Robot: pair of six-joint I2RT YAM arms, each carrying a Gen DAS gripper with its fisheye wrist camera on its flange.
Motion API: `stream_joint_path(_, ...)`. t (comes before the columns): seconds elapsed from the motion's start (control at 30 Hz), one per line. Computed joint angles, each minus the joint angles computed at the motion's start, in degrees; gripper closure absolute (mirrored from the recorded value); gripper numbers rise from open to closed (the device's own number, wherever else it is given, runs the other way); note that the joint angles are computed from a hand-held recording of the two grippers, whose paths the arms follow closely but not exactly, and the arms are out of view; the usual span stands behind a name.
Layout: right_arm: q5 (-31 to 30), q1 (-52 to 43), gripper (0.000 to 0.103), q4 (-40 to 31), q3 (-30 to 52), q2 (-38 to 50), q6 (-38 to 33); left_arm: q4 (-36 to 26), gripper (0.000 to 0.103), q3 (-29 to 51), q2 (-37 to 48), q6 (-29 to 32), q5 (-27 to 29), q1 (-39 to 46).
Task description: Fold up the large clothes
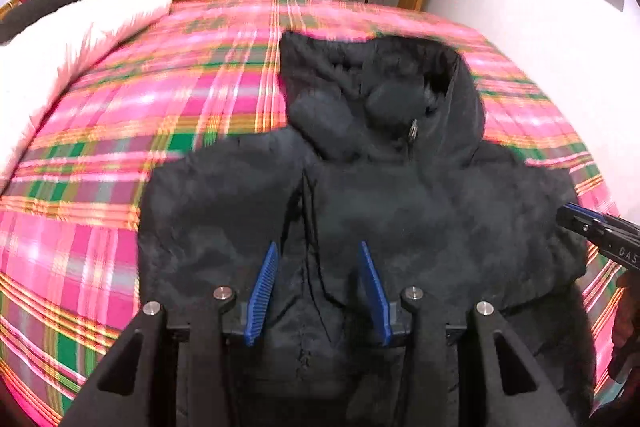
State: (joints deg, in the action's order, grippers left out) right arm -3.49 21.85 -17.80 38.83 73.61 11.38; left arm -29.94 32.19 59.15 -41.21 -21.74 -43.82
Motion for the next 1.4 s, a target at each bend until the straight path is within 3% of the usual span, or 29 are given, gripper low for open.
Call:
stream_joint_path(0.03,-0.4,-0.1,0.060,0.1,1.0,0.7,-0.2,-0.2,0.058,0.8,-0.7,0.8,-0.1,0.4)
stream_joint_path(0.17,0.6,0.8,0.059,-0.6,8.8,7.3,-0.8,1.4,0.058,4.4,1.2,6.2,1.5,4.8)
stream_joint_path(0.37,1.8,0.3,0.059,-0.6,23.0,20.5,-2.8,8.8,0.058,13.6,13.4,15.5,10.5,16.0)
stream_joint_path(0.5,1.7,-0.8,0.059,-1.5,33.6,29.9,-2.9,12.6,0.056,21.5,24.5,18.8,13.1,20.5)
stream_joint_path(0.83,3.0,-3.9,0.059,-7.3,56.5,48.3,-3.2,12.7,0.056,40.4,51.9,17.8,14.3,25.0)
stream_joint_path(0.87,3.6,-4.1,0.059,-8.6,59.1,50.3,-3.7,12.9,0.058,40.9,52.9,17.4,14.5,25.1)
stream_joint_path(0.93,5.4,-4.0,0.061,-10.4,62.2,52.8,-4.8,14.0,0.076,41.6,54.4,17.4,15.5,25.5)
stream_joint_path(0.97,5.6,-4.0,0.078,-10.5,62.5,53.2,-5.5,14.1,0.092,42.1,54.8,17.7,15.8,25.5)
stream_joint_path(1.0,5.0,-4.0,0.089,-10.8,62.5,53.3,-6.0,14.6,0.094,42.0,54.5,18.1,15.6,25.3)
stream_joint_path(1.07,5.4,-3.6,0.096,-8.3,58.8,50.7,-7.1,16.3,0.098,40.1,52.3,18.5,14.4,24.6)
stream_joint_path(1.23,3.3,-3.4,0.097,-3.4,48.1,39.9,-7.2,18.7,0.100,32.9,42.2,16.9,13.2,23.8)
stream_joint_path(1.4,0.6,-3.1,0.097,-0.5,34.3,24.1,-5.8,18.4,0.100,21.9,24.7,13.7,11.6,20.7)
